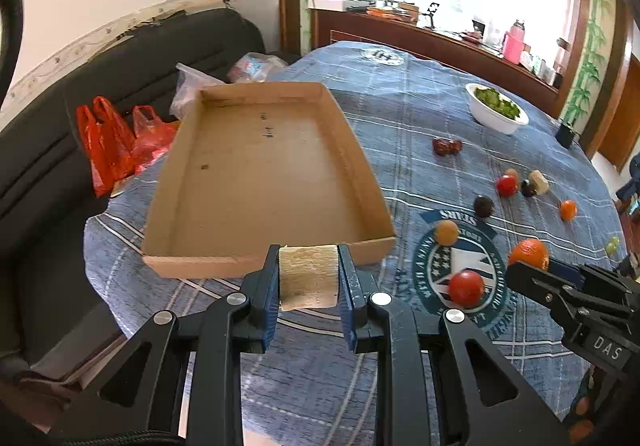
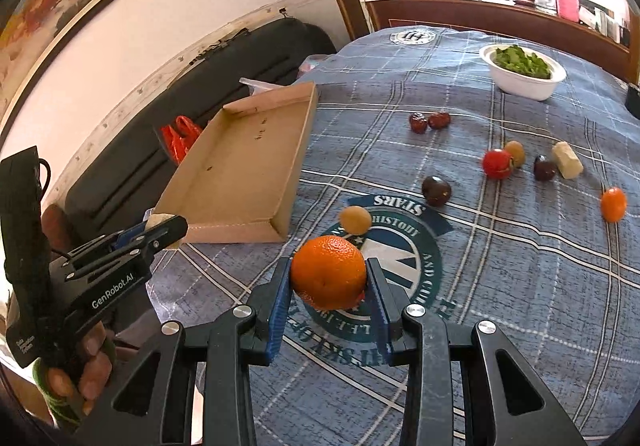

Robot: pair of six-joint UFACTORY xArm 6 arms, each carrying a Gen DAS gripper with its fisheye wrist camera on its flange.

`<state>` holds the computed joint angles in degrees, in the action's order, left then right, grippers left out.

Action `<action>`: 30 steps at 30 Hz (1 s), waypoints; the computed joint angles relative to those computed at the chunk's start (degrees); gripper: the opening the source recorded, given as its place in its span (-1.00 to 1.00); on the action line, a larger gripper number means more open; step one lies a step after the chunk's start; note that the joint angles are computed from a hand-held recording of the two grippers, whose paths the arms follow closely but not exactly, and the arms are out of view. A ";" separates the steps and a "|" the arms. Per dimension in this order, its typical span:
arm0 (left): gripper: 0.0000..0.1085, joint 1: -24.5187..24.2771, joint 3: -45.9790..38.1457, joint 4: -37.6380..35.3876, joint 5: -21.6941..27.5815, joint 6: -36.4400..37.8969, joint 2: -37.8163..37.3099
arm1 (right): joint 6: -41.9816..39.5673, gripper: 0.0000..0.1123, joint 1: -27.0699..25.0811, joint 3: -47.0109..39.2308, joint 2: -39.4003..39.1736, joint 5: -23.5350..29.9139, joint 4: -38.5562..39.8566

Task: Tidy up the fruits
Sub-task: 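Carry cube and orange into cardboard tray and open both tools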

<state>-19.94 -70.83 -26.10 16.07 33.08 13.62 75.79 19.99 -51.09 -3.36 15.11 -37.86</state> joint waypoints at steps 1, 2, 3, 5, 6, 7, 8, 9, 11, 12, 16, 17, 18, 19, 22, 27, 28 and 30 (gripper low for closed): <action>-0.58 0.17 -0.19 0.71 -0.17 -0.80 0.15 | -0.74 -0.35 0.08 -0.38 0.29 -0.07 0.61; -0.58 0.38 -0.42 1.29 -0.17 -1.40 0.29 | -1.59 -0.35 0.16 -0.87 0.66 -0.01 1.29; -0.58 0.68 -0.90 1.77 -0.07 -2.09 0.59 | -2.09 -0.35 0.22 -1.32 0.99 0.13 1.70; -0.58 1.09 -1.50 2.36 -0.08 -3.06 0.86 | -3.78 -0.36 0.40 -2.45 1.80 0.26 3.00; -0.58 1.29 -1.74 2.36 0.01 -3.18 0.93 | -4.81 -0.36 0.52 -3.21 2.29 0.40 3.70; -0.58 1.45 -2.11 2.36 0.07 -3.36 1.14 | -5.63 -0.36 0.59 -3.82 2.64 0.53 4.29; -0.58 1.58 -2.41 2.46 0.09 -3.58 1.25 | -6.35 -0.36 0.68 -4.44 3.04 0.59 4.79; -0.58 1.73 -2.77 2.60 -0.05 -3.89 1.40 | -7.34 -0.36 0.77 -5.29 3.62 0.61 5.43; -0.58 1.97 -3.44 3.35 -0.10 -4.66 1.75 | -8.39 -0.36 0.88 -6.43 4.42 0.71 6.13; -0.58 2.17 -4.05 4.16 -0.03 -5.47 2.13 | -9.13 -0.36 0.92 -7.07 4.92 0.66 6.67; -0.58 2.90 -6.42 6.02 0.86 -7.82 3.60 | -13.61 -0.36 1.01 -9.87 7.08 0.81 10.48; -0.58 3.03 -7.05 6.46 1.00 -8.40 4.05 | -14.56 -0.36 0.99 -10.48 7.54 0.91 11.22; -0.58 3.17 -7.57 7.20 1.06 -9.19 4.43 | -15.52 -0.36 1.02 -11.10 8.00 0.96 11.98; -0.58 3.31 -8.18 7.98 1.22 -9.96 4.84 | -16.31 -0.36 1.05 -11.77 8.50 1.06 12.70; -0.58 3.56 -9.87 9.52 1.98 -11.60 6.02 | -19.38 -0.36 1.12 -13.84 10.10 1.44 15.25; -0.58 3.97 -12.64 10.92 3.33 -13.14 7.92 | -23.75 -0.36 0.98 -16.68 12.59 1.40 19.53; -0.58 4.07 -13.00 11.05 3.55 -13.29 8.16 | -24.70 -0.36 0.93 -16.89 12.83 1.28 20.36; -0.58 4.40 -14.65 11.41 4.48 -13.81 9.29 | -26.72 -0.36 0.93 -17.97 13.81 1.37 22.13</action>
